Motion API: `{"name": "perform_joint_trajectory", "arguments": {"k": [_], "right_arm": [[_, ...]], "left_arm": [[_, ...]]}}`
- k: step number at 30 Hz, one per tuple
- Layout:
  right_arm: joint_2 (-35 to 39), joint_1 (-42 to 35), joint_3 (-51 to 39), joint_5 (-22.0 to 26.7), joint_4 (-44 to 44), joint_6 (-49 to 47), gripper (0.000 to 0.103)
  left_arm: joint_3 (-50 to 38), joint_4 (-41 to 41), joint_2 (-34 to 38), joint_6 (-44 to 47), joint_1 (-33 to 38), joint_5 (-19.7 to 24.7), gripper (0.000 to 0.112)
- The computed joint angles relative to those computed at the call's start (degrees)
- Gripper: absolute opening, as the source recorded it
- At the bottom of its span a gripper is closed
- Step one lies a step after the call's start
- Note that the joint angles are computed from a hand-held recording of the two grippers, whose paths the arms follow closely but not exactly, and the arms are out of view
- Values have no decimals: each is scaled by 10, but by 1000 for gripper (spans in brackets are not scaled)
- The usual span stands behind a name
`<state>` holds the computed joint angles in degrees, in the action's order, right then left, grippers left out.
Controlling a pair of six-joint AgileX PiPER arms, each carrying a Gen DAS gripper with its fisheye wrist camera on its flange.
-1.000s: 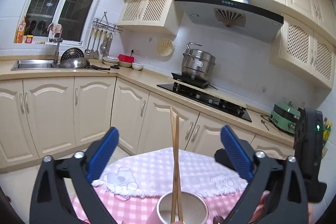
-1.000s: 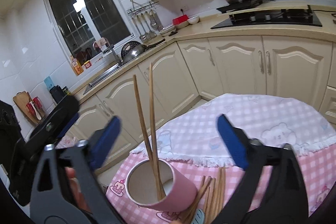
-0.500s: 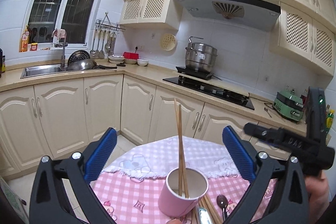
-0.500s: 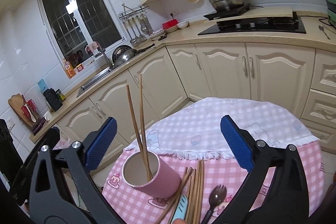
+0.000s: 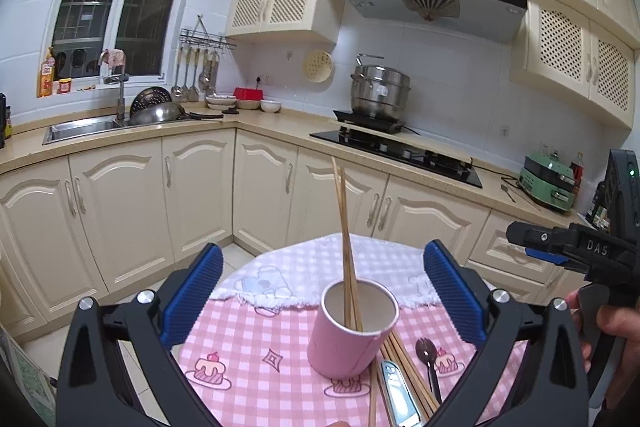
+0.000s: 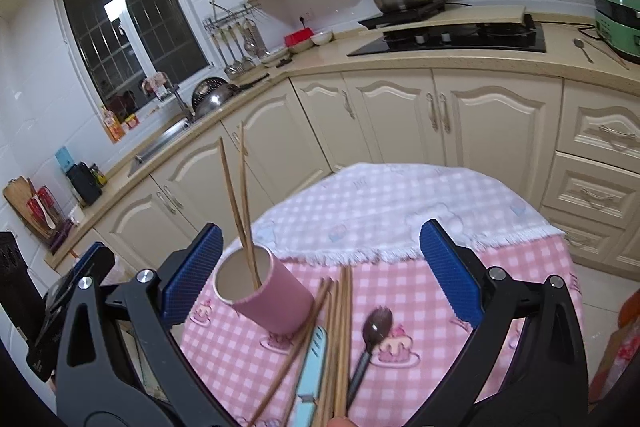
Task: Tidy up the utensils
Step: 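Move both open tools back to the chopstick bundle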
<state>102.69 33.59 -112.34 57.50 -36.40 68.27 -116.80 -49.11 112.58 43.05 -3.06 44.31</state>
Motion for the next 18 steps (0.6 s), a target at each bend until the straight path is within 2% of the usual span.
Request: {"name": "perform_joint_trajectory", "arguments": {"k": [8, 12, 18], "right_arm": [[5, 31, -15, 96, -16, 35, 97], [8, 35, -7, 106, -7, 46, 97], [11, 21, 14, 85, 48, 5, 97]], "left_arm": [[-25, -3, 27, 15, 4, 70, 98], [-17, 1, 36, 42, 0, 90, 98], [27, 68, 27, 42, -27, 73, 98]]}}
